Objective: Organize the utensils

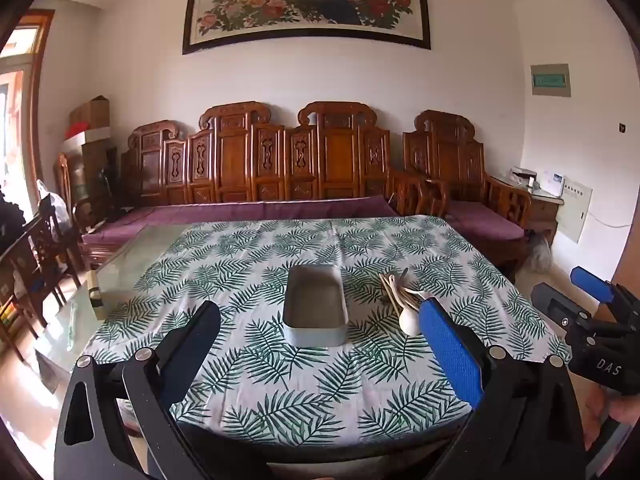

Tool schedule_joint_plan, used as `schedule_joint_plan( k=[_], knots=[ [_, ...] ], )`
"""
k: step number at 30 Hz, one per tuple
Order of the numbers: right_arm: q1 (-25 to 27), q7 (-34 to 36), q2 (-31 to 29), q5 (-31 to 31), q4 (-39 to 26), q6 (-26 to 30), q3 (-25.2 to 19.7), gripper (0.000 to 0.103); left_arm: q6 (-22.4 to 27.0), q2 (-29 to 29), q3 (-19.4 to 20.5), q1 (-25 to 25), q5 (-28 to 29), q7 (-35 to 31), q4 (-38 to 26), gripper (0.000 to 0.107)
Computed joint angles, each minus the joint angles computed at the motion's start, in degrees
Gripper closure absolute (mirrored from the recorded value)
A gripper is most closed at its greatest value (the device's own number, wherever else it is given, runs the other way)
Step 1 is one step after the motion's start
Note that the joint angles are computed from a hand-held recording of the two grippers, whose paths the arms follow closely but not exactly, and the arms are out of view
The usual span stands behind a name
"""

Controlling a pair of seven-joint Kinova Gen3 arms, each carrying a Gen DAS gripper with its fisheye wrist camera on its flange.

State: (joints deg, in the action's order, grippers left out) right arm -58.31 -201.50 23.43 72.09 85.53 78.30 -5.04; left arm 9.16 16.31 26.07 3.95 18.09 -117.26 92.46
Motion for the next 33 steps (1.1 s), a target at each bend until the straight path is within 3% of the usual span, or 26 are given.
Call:
schedule_joint_plan(
  k=[33],
  knots=[
    [0.0,-0.8,-0.3,0.2,0.7,-0.1,-0.2,0.003,-0.5,-0.4,0.5,-0.3,-0.2,0.1,0.5,0.011]
  ],
)
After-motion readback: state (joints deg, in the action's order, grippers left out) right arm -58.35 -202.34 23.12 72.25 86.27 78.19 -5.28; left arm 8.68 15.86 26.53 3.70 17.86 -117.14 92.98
